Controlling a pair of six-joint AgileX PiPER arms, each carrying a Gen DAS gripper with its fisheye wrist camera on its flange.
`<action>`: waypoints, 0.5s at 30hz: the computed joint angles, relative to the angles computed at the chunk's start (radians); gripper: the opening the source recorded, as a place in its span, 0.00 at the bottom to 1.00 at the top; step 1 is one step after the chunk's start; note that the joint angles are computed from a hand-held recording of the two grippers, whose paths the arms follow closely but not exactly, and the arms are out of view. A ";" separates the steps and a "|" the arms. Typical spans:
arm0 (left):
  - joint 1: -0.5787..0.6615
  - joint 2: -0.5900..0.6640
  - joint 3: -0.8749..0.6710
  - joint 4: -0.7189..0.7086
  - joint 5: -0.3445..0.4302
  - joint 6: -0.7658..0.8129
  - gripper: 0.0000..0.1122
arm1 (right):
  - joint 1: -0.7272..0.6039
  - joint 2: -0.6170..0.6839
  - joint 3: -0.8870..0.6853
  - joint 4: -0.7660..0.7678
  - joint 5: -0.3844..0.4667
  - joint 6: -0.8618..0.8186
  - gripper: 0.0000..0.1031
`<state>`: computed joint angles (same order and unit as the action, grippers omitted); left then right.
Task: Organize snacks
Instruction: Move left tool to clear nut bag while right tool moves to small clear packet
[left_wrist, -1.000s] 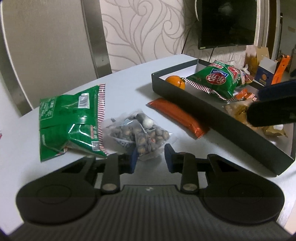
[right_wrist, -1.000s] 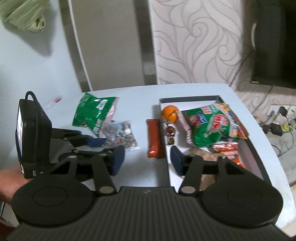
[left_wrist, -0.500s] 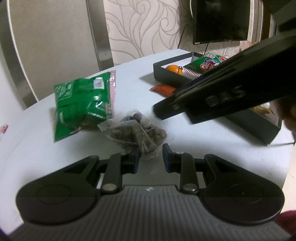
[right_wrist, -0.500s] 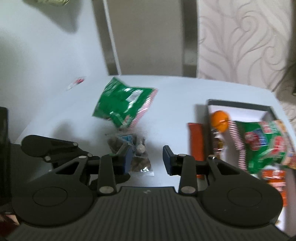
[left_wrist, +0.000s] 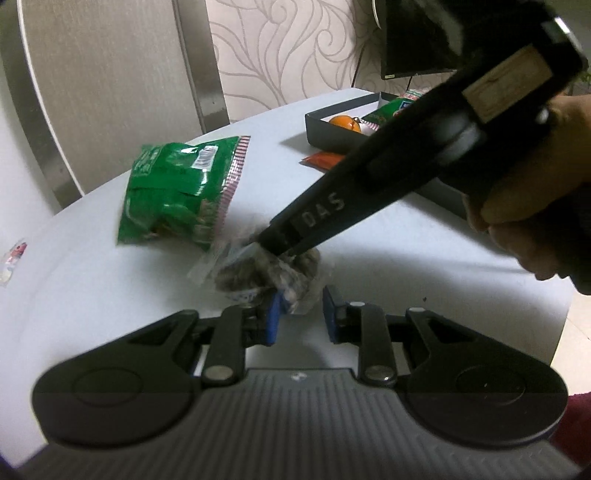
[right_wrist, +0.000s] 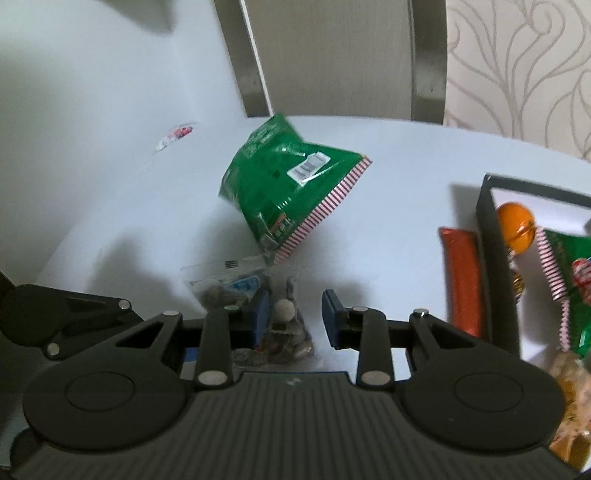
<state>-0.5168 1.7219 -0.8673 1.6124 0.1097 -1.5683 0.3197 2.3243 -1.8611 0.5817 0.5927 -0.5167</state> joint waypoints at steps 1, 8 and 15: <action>-0.001 -0.002 0.003 0.001 0.001 0.001 0.24 | 0.000 0.004 -0.001 0.011 0.007 -0.007 0.33; 0.000 -0.013 0.014 -0.113 -0.001 0.114 0.25 | 0.009 -0.022 0.063 0.042 -0.036 -0.071 0.17; 0.020 -0.029 0.036 -0.078 -0.015 0.073 0.25 | -0.011 -0.151 0.254 0.099 -0.128 -0.114 0.17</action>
